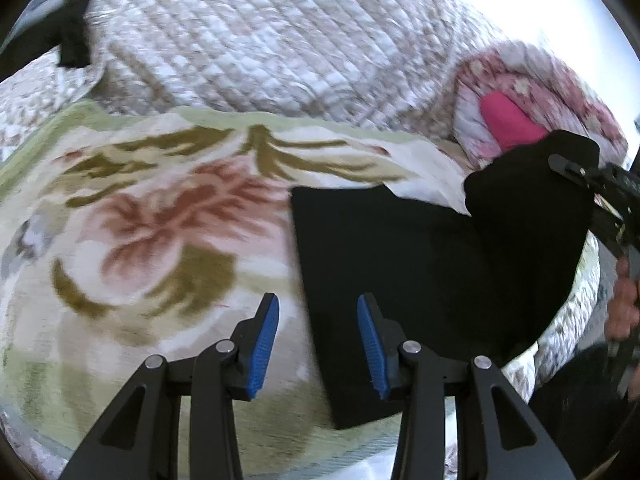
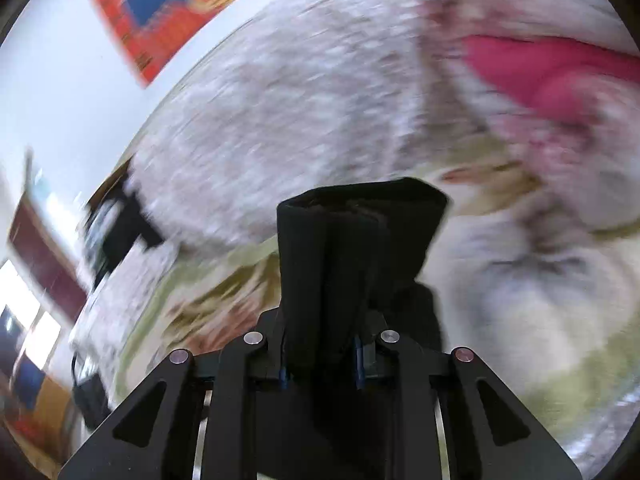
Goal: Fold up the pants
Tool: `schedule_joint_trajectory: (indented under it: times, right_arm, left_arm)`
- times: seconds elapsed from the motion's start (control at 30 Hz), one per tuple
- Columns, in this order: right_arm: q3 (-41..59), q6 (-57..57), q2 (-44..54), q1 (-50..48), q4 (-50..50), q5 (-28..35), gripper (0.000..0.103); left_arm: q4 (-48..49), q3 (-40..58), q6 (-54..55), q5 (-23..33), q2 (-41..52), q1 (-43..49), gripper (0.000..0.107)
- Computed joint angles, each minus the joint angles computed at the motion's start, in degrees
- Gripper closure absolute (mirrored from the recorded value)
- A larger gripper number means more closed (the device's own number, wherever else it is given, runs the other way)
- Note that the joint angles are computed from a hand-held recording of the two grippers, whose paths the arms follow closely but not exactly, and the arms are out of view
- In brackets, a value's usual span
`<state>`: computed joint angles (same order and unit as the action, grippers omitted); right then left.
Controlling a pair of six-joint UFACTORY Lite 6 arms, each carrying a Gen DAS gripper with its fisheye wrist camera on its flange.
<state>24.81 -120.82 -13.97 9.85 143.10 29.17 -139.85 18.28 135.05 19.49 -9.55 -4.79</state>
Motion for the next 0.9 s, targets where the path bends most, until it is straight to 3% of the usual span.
schedule_joint_trajectory:
  times: [0.2,0.33,0.57,0.73,0.77,0.83,0.9]
  right_arm:
    - [9.6,-12.6,18.1,18.2,9.2,0.4,0.080]
    - [15.1,-15.1,31.6,22.4,9.1,0.7,0.080]
    - [10.5,-22.0,26.8,23.6,14.4,3.0,0.080]
    - [11.7,-28.5,30.5,27.2,18.2,2.2,0.077]
    - [11.3,-30.2,30.3,27.5,19.8,2.8,0.074]
    - [10.5,-28.1,28.7,27.2,17.5,2.7,0.057]
    - [9.8,-24.7,26.4,27.2,13.9,1.4,0.050]
  left_arm:
    - [13.7,0.3,-11.5,1.4,-2.0,11.7,0.063]
    - [18.7,1.3,-15.3,2.8,-0.6,16.6,0.063]
    - [20.0,1.6,-15.8,3.2,0.0,16.9,0.063]
    - [18.0,1.5,-14.3,2.6,0.4,15.3,0.063]
    - [17.9,1.6,-14.2,2.5,0.8,15.1,0.063]
    - [17.6,1.6,-14.0,2.4,0.8,14.7,0.063]
    - [17.3,1.3,-13.7,2.3,0.4,14.6,0.063]
